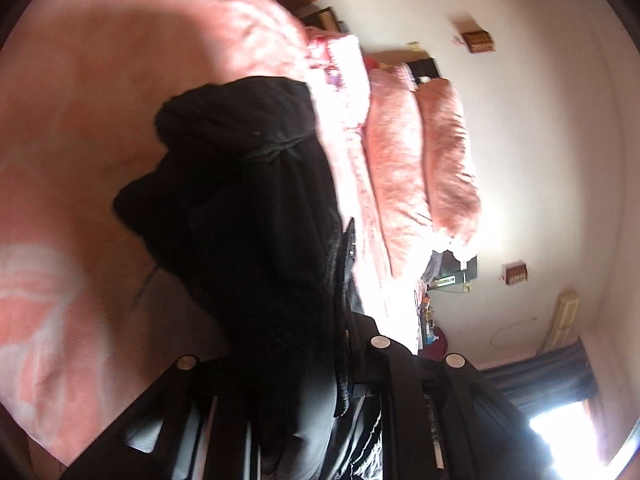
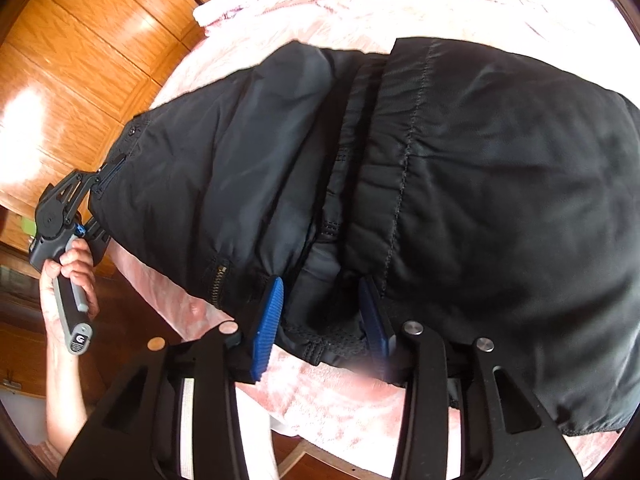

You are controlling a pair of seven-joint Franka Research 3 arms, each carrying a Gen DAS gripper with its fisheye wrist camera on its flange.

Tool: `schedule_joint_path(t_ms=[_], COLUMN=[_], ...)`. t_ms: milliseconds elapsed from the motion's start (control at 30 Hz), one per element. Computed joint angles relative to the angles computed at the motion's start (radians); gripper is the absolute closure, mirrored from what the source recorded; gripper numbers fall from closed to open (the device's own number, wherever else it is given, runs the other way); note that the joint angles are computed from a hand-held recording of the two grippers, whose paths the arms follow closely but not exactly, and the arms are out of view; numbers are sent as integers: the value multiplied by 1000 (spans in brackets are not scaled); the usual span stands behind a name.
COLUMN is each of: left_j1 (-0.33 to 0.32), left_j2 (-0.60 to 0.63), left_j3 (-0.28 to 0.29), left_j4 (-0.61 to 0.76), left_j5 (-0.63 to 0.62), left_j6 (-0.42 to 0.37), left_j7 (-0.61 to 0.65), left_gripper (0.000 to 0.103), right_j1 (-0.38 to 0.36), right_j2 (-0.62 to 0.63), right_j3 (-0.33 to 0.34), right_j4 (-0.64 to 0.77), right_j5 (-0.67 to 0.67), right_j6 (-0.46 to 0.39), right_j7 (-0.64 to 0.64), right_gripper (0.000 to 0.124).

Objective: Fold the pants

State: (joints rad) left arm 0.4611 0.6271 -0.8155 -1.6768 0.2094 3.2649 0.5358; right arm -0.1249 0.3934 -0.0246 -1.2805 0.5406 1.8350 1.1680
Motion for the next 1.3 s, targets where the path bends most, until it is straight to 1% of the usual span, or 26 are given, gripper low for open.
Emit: schedule_joint_path(t_ms=[133,200,233,333,433,500,533,633,700,833,933,967,1000,1033,1100,1167,1200,1233,1300], left_j1=[-76,-139,-181,-285,-363,-412,-432,-511,-557,-634,-712,-734,-727,-750,-774,-804,-830,-848,-866], left_j2=[-61,-100,-113,-144,-156,-146,-138,-103,-78,-25,13,12,-12,-13,-12,26,67,83,121], left_j3=[58,115,152,236,282,303,303,333,352,381,437,462,454,482,505,525,540,551,567], left_j4=[51,72,96,150,201,249,276,375,431,526,594,589,548,543,544,611,683,720,784], left_j5=[12,11,20,49,72,82,81,100,100,68,75,63,77,65,50,30,22,13,-9], left_j6=[-59,-92,-119,-189,-261,-312,-345,-453,-506,-590,-643,-631,-645,-643,-661,-712,-747,-776,-817], left_j7=[62,89,107,155,212,258,290,380,430,507,533,547,541,554,575,605,618,627,656], left_gripper=[88,88,88,88,88,88,87,87,86,86,86,86,86,86,85,85,84,84,83], right_j1=[-37,-51,-58,-73,-80,-85,-88,-99,-104,-117,-126,-129,-132,-134,-136,-138,-137,-136,-132], right_j2=[-48,-73,-84,-110,-125,-123,-121,-115,-115,-111,-108,-107,-108,-108,-110,-111,-110,-109,-108], right_j3=[-4,-13,-17,-32,-43,-49,-51,-53,-54,-58,-61,-62,-62,-63,-64,-66,-66,-66,-70], right_j4=[-47,-72,-82,-117,-138,-138,-137,-128,-128,-124,-124,-124,-126,-127,-130,-132,-130,-129,-130], right_j5=[74,99,113,136,143,144,147,158,157,159,163,163,164,163,157,153,149,142,119], right_j6=[27,43,47,64,81,87,87,84,89,89,93,93,95,97,104,106,107,107,113], right_j7=[-28,-37,-41,-40,-37,-29,-25,-17,-17,-12,-5,-4,-4,-5,-6,-6,-2,2,10], right_gripper=[83,83,82,81,81,81,81,81,81,81,81,81,81,81,81,81,81,81,81])
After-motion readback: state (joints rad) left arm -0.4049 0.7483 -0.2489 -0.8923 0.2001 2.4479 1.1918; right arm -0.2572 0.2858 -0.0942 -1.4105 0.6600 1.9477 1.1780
